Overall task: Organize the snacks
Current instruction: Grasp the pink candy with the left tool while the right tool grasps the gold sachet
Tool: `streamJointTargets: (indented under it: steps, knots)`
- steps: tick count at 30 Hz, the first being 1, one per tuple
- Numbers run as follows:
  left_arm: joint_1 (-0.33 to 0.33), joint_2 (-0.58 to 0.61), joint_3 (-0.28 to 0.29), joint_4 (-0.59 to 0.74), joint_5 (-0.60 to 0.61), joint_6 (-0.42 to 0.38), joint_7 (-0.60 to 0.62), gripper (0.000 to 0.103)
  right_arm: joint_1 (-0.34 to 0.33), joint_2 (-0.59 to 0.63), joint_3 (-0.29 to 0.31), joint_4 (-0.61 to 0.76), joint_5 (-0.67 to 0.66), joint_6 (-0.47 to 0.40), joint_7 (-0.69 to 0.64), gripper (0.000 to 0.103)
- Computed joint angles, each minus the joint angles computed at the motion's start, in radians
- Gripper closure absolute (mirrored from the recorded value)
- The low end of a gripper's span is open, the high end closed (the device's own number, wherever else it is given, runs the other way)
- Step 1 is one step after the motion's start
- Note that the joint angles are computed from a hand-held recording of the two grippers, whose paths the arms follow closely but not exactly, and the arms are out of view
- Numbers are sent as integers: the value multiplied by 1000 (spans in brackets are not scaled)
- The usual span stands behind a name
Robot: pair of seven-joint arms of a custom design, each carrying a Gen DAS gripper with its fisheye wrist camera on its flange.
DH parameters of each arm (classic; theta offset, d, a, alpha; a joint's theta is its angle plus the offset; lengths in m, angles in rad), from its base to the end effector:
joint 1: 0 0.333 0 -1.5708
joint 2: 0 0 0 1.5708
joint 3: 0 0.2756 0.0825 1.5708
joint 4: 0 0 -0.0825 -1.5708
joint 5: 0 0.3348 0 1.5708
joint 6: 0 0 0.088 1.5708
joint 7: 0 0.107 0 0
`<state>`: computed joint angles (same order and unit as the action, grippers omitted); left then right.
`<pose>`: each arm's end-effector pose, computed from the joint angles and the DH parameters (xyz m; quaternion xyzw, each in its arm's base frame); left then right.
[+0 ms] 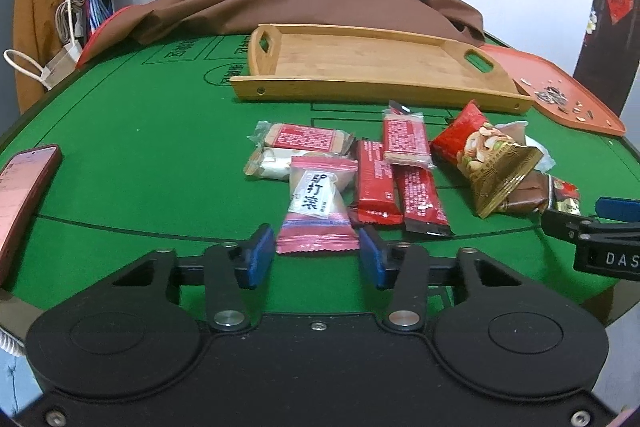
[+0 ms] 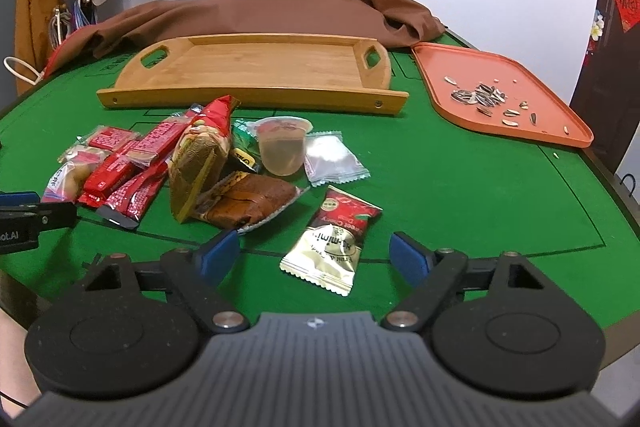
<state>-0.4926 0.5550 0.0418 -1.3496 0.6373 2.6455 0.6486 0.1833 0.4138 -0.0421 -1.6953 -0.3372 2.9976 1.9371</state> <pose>0.6146 -0.3231 0.4674 -0.6426 0.6392 -0.3164 0.2801 0.6420 0.1195 0.4485 -0.6672 0.6050 -0.3005 0.3138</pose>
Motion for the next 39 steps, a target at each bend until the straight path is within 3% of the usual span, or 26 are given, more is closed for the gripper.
streamJointTargets:
  steps: [4,8,11,18,19,21,24,28,32,37,39]
  knots:
    - [1,3,0,6,-2,0,0,60,-20,1,22,3,40,-15,-5,17]
    - [-8,-10,22,-6,24,20,-47,60,5,0,-16,2,14,-10,36,18]
    - [-18,0,43,14,65,19,-90,54,7,1,-22,3,1,-11,50,19]
    - [25,101,-10,159,-40,-56,14,56,3,34,-19,42,-3,-19,61,24]
    - [12,101,8,155,-29,-48,2,57,11,39,-29,46,-10,-17,73,25]
    - [5,107,13,165,-30,-62,26,66,39,47,-63,56,-45,-11,106,35]
    - [21,95,-1,146,-67,-35,44,70,22,50,-41,62,-35,-10,101,50]
    - [8,66,22,107,-57,-11,30,74,-23,40,14,59,18,-15,64,59]
    - [4,45,29,85,-40,4,15,75,-26,22,17,47,33,-13,42,66]
    - [-4,46,37,88,-14,-5,-8,75,-12,28,2,60,30,-35,39,66]
    - [-4,47,36,90,-8,-7,-14,75,0,37,-13,68,23,-35,61,49]
